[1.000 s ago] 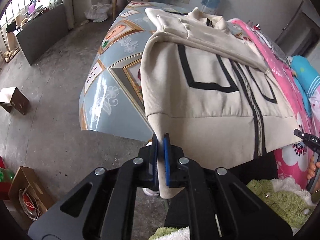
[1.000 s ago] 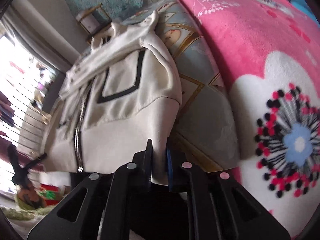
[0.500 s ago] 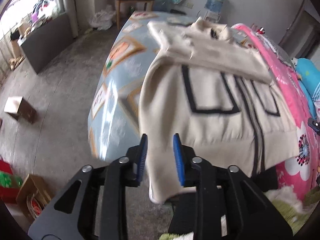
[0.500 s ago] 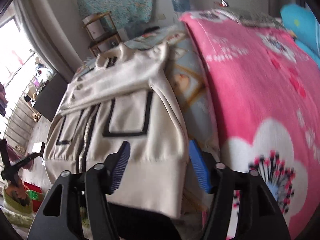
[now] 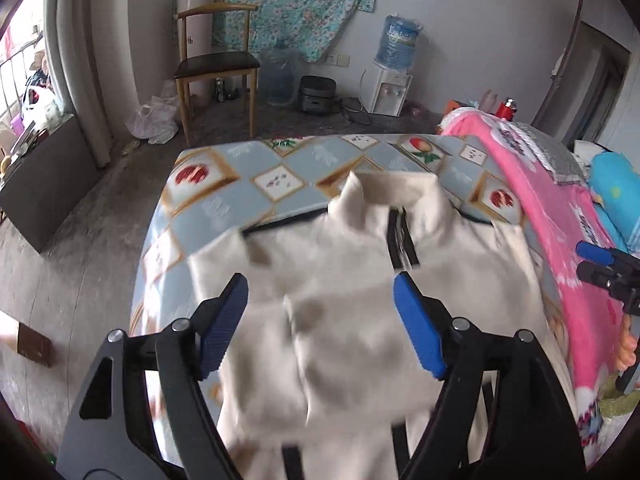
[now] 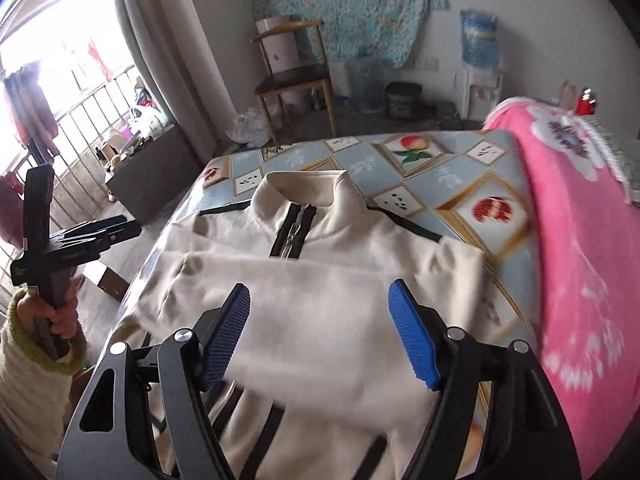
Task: Fold large clothes
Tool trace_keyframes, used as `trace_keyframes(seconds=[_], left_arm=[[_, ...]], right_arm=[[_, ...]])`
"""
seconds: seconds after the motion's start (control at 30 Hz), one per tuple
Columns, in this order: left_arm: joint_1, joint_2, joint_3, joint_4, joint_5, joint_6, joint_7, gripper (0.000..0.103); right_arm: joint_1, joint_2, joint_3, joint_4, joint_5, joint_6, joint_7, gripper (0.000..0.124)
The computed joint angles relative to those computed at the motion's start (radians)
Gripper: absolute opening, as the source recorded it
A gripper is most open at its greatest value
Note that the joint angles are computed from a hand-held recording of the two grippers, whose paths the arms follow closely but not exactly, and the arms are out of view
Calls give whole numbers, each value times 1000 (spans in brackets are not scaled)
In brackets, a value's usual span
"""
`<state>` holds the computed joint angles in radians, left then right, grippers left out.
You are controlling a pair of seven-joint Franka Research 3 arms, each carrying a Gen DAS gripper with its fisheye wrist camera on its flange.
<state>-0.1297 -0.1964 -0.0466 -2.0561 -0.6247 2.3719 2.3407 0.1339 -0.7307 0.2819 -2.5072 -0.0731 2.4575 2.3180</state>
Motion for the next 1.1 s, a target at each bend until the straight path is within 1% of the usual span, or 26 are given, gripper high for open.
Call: trace_keyframes(seconds=[0.03,0.1,0.13,0.2,0.27,0.3,0.37,0.47,0.5,0.57,0.6,0.63,0.67,0.7,0.73,0.77,0.87,0.97,1.1], left_arm=[[-6,62,-19,58,26,6,-33,73],[-9,186,-65,180,119,13,-154,73],[-11,249,-85,246,154,-2,-199,73],[-19,376,-118,386,248,-37,-311,73],[-32,481,-139,505,331,-74,-400,73],[-52,538,-140,570,396,-89,-461,73],[-74,606,-143,645,487,-108,-525,73],[-91,665,-156,702,585,-115,-576,72],[-95,675,-159,707,614,-113,-590,70],[-75,683,-184,716,612,-125,-578,48],[-57,671,-203,701,590,-130,-557,43],[-43,656,-218,683,570,-126,-532,31],[-33,638,-227,662,560,-122,-504,21],[-24,604,-235,621,553,-105,-464,17],[-15,564,-244,573,543,-80,-419,12],[-3,521,-252,521,522,-58,-367,10],[24,410,-259,401,426,-27,-228,10],[31,317,-236,300,333,-20,-113,10],[8,262,-197,209,295,12,-34,10]], right_arm=[[-18,57,-20,26,-1,16,-11,70],[-42,210,-65,115,1,31,-52,70],[-52,268,-78,149,-7,41,-59,70],[-59,388,-102,236,-22,33,-78,70],[-63,514,-116,344,-70,1,-73,70],[-54,562,-131,384,-74,-9,-80,70],[-34,661,-164,475,-59,-39,-95,70],[-2,752,-202,565,-64,-107,-102,70],[10,776,-214,590,-67,-136,-102,70],[34,797,-236,614,-79,-184,-97,70],[44,792,-243,607,-83,-194,-101,63],[51,778,-248,590,-77,-192,-109,54],[53,758,-252,563,-55,-174,-125,51],[56,730,-252,533,-28,-157,-147,42],[59,703,-250,507,-19,-147,-158,33],[63,666,-245,474,-14,-134,-167,27],[64,579,-227,394,-14,-107,-196,15],[67,506,-198,328,-29,-92,-215,13],[69,481,-158,282,-62,-99,-212,12]])
